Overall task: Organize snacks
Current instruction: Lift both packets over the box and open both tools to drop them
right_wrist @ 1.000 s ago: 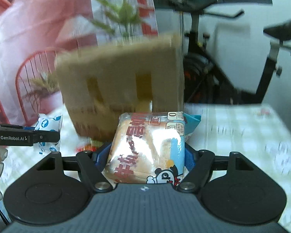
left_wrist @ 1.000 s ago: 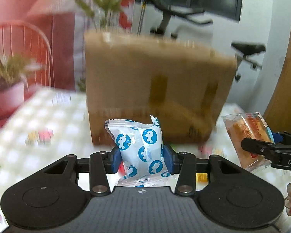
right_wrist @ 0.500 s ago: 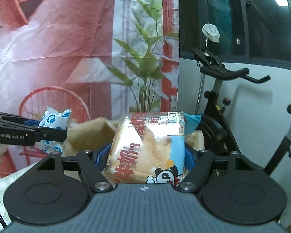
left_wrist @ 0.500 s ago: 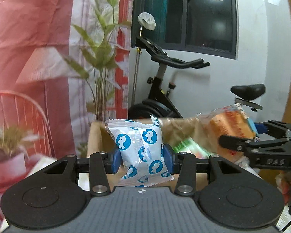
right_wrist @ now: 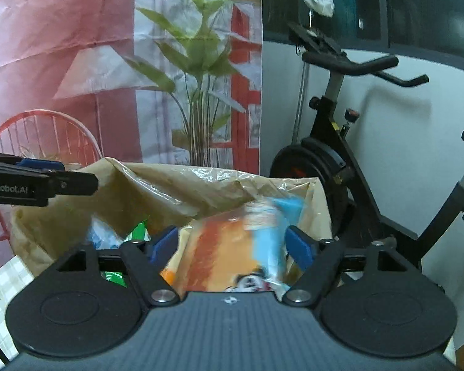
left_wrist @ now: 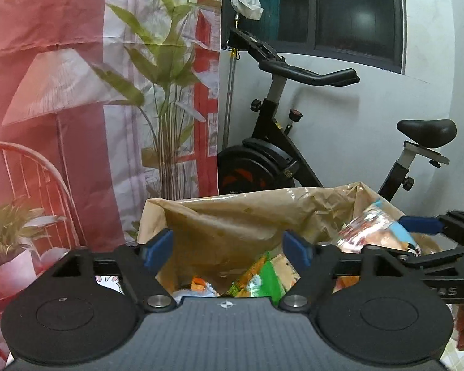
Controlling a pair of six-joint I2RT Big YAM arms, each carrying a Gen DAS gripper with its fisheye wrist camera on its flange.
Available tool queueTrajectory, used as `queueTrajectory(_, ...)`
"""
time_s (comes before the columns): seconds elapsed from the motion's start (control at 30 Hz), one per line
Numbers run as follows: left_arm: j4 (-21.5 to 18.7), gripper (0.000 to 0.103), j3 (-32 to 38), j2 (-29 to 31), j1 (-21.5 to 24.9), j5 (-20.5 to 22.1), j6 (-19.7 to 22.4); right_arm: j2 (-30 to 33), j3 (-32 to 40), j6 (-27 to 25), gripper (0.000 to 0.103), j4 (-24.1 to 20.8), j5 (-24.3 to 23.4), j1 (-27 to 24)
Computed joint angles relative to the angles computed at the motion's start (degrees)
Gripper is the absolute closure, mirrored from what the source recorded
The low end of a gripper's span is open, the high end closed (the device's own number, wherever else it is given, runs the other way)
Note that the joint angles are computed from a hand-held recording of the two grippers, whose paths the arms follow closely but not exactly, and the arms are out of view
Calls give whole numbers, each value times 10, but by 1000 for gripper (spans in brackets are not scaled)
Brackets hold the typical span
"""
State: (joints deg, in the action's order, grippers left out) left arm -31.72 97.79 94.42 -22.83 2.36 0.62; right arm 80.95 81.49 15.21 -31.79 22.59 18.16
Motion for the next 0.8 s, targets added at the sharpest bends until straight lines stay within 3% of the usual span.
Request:
queueTrajectory(0.27, -9, 23, -53, -51, -2, -8, -8, -69, -56, -5, 18, 6, 0, 31)
queueTrajectory(0.43, -14, 23, -108, -102, -4, -22, -22, -101, -82, 13, 18, -4, -7, 53)
queueTrajectory(0.8, 9, 23, -225, -190, 7, -20, -37, -171, -157, 68, 17, -2, 31, 105)
